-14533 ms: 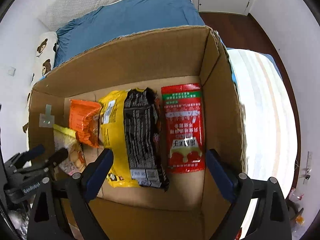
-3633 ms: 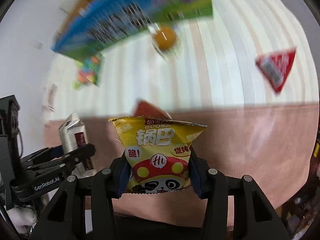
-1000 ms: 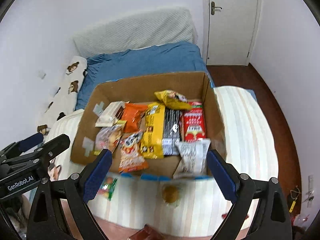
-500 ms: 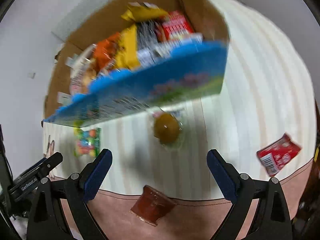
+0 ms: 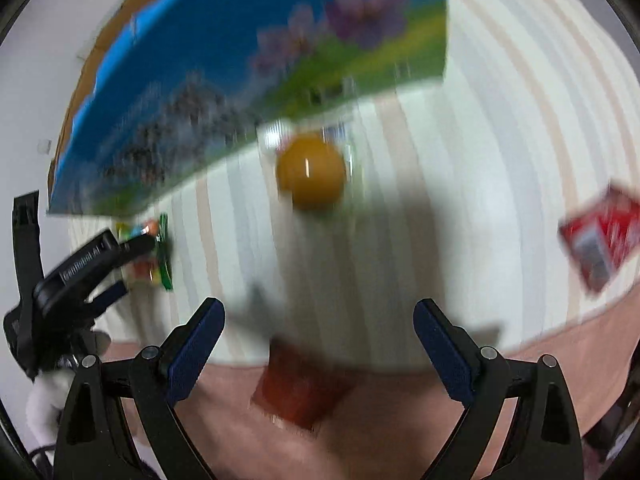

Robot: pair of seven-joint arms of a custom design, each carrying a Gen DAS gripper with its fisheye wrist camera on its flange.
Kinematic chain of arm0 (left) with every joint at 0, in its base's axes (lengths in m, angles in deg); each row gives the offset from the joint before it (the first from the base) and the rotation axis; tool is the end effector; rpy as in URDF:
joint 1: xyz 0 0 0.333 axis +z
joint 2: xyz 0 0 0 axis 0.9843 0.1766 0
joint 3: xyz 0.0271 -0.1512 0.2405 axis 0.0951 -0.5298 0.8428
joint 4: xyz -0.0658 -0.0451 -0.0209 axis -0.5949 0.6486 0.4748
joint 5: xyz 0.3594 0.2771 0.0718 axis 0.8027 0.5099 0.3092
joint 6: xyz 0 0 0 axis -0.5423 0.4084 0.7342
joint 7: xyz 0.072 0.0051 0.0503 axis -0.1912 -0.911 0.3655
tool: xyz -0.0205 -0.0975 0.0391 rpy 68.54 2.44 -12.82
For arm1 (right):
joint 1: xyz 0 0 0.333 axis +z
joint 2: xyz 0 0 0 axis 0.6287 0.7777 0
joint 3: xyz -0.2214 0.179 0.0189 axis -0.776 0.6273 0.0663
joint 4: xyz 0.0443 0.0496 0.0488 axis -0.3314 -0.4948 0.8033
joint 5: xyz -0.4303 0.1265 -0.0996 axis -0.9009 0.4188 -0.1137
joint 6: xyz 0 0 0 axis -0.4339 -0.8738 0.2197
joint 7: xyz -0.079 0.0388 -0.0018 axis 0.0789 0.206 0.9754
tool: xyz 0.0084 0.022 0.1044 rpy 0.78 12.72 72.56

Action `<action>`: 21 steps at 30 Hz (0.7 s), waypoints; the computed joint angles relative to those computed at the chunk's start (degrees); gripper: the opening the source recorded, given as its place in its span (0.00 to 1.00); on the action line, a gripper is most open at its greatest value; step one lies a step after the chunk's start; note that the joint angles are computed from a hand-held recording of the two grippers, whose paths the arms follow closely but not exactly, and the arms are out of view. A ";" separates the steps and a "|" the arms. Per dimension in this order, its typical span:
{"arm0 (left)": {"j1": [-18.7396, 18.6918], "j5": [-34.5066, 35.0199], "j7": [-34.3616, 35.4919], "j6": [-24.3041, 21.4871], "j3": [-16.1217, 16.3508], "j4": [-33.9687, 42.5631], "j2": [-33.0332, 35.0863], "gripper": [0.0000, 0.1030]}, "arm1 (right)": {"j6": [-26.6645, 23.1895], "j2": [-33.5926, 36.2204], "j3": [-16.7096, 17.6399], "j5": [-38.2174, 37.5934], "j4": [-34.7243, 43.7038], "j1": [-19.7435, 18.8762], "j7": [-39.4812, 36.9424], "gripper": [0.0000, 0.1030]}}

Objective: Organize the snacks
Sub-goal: 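Grasp the green candy bag with the left tool while the right grasps the brown sauce packet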

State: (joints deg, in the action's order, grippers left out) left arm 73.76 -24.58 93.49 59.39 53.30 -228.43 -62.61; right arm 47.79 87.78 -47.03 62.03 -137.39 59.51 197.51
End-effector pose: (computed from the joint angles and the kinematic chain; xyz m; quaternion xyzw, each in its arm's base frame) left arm 0.4630 -0.1223 0.4283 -0.8421 0.5362 -0.0523 0.0252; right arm 0.5535 0.2918 0.3620 -0.6212 0.7644 0.1099 0.1331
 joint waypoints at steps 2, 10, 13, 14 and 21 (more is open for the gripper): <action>-0.08 0.00 0.70 -1.68 0.40 -2.03 -2.67 0.91 | -0.77 -1.16 0.30 4.09 -2.41 0.26 0.26 0.95; 0.33 -4.07 -0.67 -6.85 2.56 -9.51 -16.05 0.90 | -0.92 1.82 1.69 3.98 -1.73 2.67 5.44 0.96; 0.91 -5.84 -1.76 -5.21 3.23 -9.62 -16.82 0.90 | 0.10 3.67 2.16 -0.56 -0.35 3.75 8.82 0.96; 1.09 -6.53 -2.03 -5.07 3.57 -9.21 -15.98 0.90 | 0.58 3.97 2.24 -1.83 -0.32 4.05 9.97 0.95; 2.52 -12.70 -6.16 -4.90 4.80 -7.24 -8.29 0.89 | 2.14 4.98 3.11 -9.99 -0.46 6.43 16.53 0.84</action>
